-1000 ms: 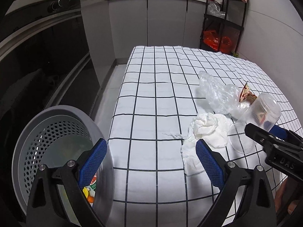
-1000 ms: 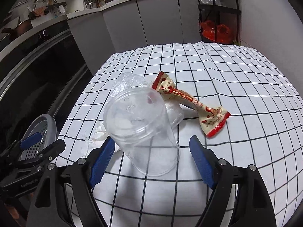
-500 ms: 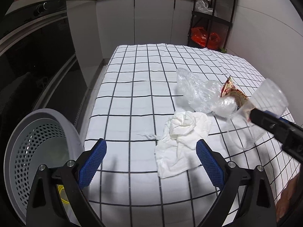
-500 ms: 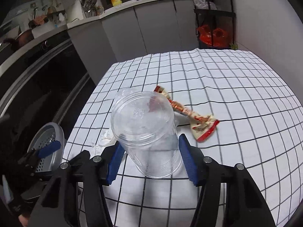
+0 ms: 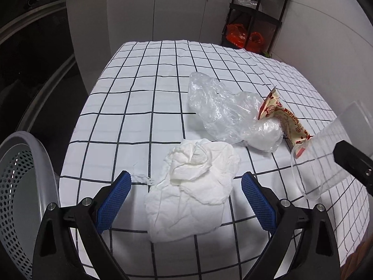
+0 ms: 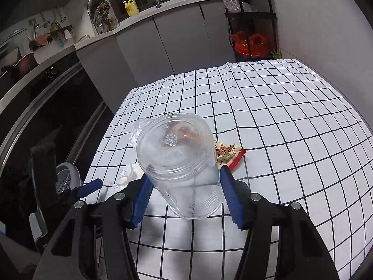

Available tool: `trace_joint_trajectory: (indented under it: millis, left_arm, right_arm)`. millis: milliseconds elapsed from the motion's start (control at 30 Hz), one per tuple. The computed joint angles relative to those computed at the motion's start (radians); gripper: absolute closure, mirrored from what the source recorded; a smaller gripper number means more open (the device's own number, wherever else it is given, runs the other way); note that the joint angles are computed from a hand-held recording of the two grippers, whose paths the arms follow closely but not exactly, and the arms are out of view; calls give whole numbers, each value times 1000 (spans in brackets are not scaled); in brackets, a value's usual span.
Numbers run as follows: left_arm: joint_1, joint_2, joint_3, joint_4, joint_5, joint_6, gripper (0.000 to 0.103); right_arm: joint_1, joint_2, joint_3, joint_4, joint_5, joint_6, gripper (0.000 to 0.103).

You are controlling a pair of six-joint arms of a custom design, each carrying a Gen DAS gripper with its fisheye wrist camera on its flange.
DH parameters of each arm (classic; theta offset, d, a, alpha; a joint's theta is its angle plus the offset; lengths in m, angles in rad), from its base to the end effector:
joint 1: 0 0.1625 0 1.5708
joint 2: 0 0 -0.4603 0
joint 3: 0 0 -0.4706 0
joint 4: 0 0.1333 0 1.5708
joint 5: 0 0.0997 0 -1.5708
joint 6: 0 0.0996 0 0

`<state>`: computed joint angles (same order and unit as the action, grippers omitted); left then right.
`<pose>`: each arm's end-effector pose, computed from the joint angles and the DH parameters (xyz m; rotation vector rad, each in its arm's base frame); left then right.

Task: Collect trash
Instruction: 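Grasp the clear plastic cup with the right gripper while the left gripper grasps the white tissue, then carry the tissue and cup over the basket and open both grippers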

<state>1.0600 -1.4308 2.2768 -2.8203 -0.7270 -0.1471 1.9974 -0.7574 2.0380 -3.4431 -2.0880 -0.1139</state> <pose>-0.0603 -0.5324 0.2443 0.2127 2.3488 -0.7951 0.3249 -0.5116 0.0116 0.4899 -2.5499 0.8858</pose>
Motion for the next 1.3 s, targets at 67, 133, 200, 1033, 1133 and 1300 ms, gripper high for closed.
trace_joint_trajectory:
  millis: [67, 133, 200, 1033, 1133, 1300]
  left_arm:
    - [4, 16, -6, -3, 10, 8, 15]
    - [9, 21, -11, 15, -1, 4, 34]
    - [12, 20, -11, 26, -7, -4, 43]
    - [-107, -204, 91, 69, 84, 7, 88]
    - [-125, -246, 106, 69, 110, 19, 88]
    - [-142, -338, 129, 109, 144, 6, 88]
  right_arm:
    - [0, -2, 0, 0, 3, -2, 47]
    - [1, -3, 1, 1, 4, -3, 47]
    - [1, -4, 3, 1, 5, -4, 47]
    - [55, 13, -8, 6, 33, -23, 47]
    - [65, 25, -20, 14, 41, -20, 47]
    - [85, 42, -39, 18, 81, -2, 47]
